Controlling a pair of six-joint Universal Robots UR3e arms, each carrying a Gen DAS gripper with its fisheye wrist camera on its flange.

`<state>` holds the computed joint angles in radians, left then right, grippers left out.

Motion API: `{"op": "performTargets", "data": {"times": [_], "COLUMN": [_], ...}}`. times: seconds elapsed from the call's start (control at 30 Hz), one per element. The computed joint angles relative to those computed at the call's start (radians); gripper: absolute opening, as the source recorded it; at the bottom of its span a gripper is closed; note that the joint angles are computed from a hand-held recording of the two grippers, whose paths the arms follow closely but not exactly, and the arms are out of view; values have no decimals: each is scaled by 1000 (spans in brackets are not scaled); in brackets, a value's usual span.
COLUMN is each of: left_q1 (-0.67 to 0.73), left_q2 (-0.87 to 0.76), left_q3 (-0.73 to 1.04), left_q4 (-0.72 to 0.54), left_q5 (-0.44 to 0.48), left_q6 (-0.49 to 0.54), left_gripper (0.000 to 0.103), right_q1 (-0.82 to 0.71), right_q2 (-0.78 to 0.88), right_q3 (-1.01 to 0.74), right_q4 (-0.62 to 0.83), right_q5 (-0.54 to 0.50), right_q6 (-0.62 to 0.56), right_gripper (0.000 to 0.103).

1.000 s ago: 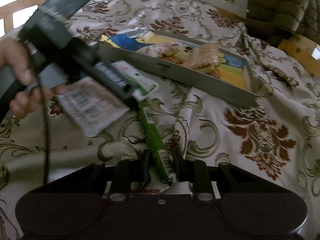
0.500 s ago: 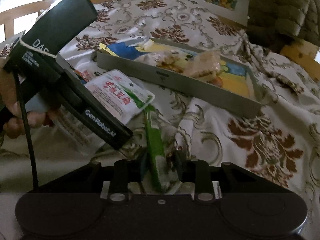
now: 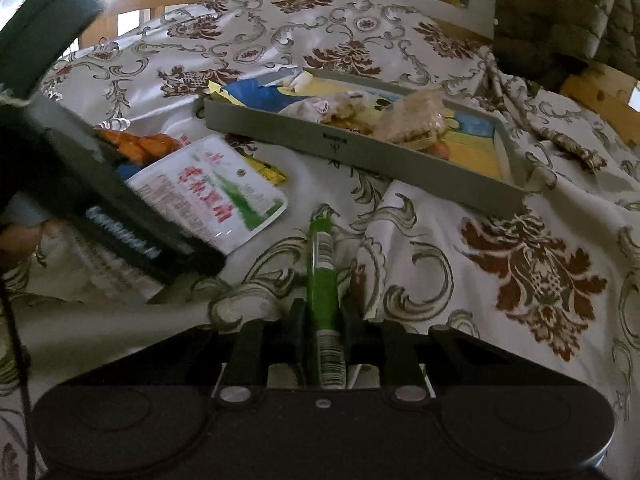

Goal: Organize snacks
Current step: 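Lift the green tube and spicy-bean packet and carry both toward the tray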

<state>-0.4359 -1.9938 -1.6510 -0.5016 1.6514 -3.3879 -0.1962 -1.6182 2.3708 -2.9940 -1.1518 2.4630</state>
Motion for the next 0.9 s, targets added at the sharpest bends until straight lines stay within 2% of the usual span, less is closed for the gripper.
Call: {"op": "performTargets", "data": {"times": [0.17,0.37,0.6,0.73,0.9], "left_q1": [-8,52,88,86,85], "left_q2": [93,204,264,271,265], "left_q3": [-109,-244,-322,-327,-320], "left_q4": [28,88,150,160,158], "left_q5": [-6,-93,-122,-116,-110], "left_q6": [-17,-83,-140,-144,-147], "left_gripper": [86,85,85,85,85], "right_q1": [3,-56,-86,-52,12], "right_q2": [-36,-147,-223,-190,-42], "right_q3": [10,54,108,101,50], "right_q4": [30,129,102,79,-18], "right_q5": [0,66,116,76,22], "right_q6": [47,62,61,55,84], "right_gripper": [19,19,19,19,24]}}
